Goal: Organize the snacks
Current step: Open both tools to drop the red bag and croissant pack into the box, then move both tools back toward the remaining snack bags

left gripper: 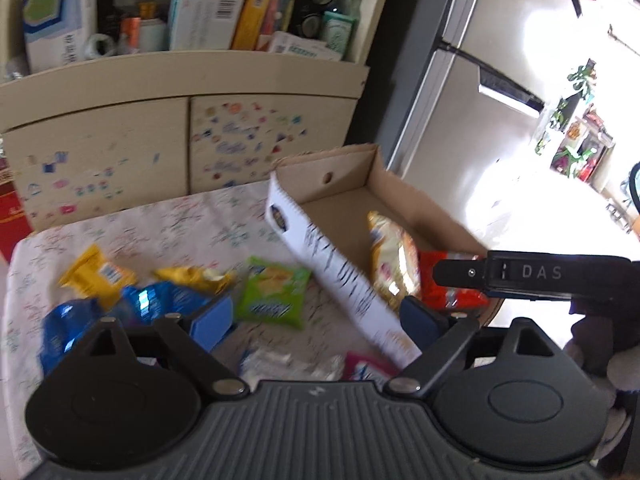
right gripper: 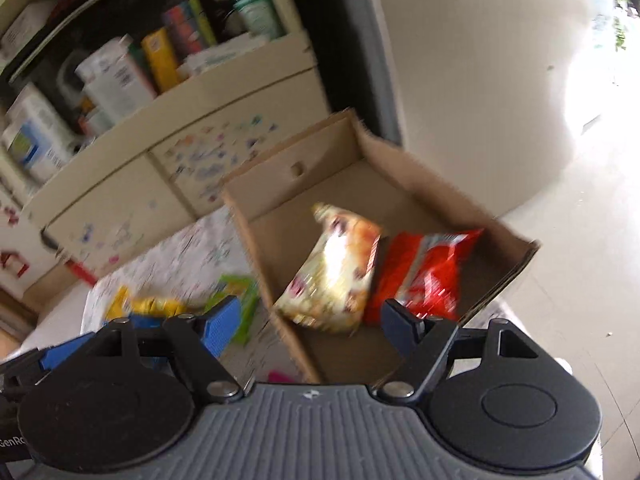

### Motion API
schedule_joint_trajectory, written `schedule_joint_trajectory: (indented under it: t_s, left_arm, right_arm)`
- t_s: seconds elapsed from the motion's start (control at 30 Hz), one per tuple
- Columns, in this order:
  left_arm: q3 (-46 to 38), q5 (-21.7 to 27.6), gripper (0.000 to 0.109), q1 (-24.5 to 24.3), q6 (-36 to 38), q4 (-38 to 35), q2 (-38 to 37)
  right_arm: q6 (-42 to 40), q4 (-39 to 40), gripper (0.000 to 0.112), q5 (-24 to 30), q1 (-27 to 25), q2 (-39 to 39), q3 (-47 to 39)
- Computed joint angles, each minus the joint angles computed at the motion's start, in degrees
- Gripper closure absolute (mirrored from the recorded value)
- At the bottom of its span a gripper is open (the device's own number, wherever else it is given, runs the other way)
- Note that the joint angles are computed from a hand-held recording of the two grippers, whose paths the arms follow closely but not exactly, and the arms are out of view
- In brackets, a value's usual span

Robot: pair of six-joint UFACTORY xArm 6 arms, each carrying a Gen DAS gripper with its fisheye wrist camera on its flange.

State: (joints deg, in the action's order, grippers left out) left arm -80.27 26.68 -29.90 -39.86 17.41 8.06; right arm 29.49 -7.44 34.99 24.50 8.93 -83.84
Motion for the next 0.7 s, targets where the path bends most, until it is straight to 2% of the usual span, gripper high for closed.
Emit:
schedule_joint_trajectory:
  t_s: [0.27, 0.57, 0.7]
  left_arm:
    - [11.0, 0.9, 0.018, 0.1, -1.9, 1.9, -9.4]
    - [21.7, 4.6, 0.017, -0.7, 0.1, -1.2, -16.5]
    - [24.4, 5.4, 0.017, -1.2, 2.8, -3.1, -17.8]
  right_arm:
    - [-3.5, 4.6, 0.030, 1.3, 2.7, -2.6, 4.1]
    - [1.4, 9.3, 0.029, 3.4, 4.8, -6.7, 10.5]
    - [6.5, 10.4, 0.029, 4.1, 4.8, -6.3, 11.4]
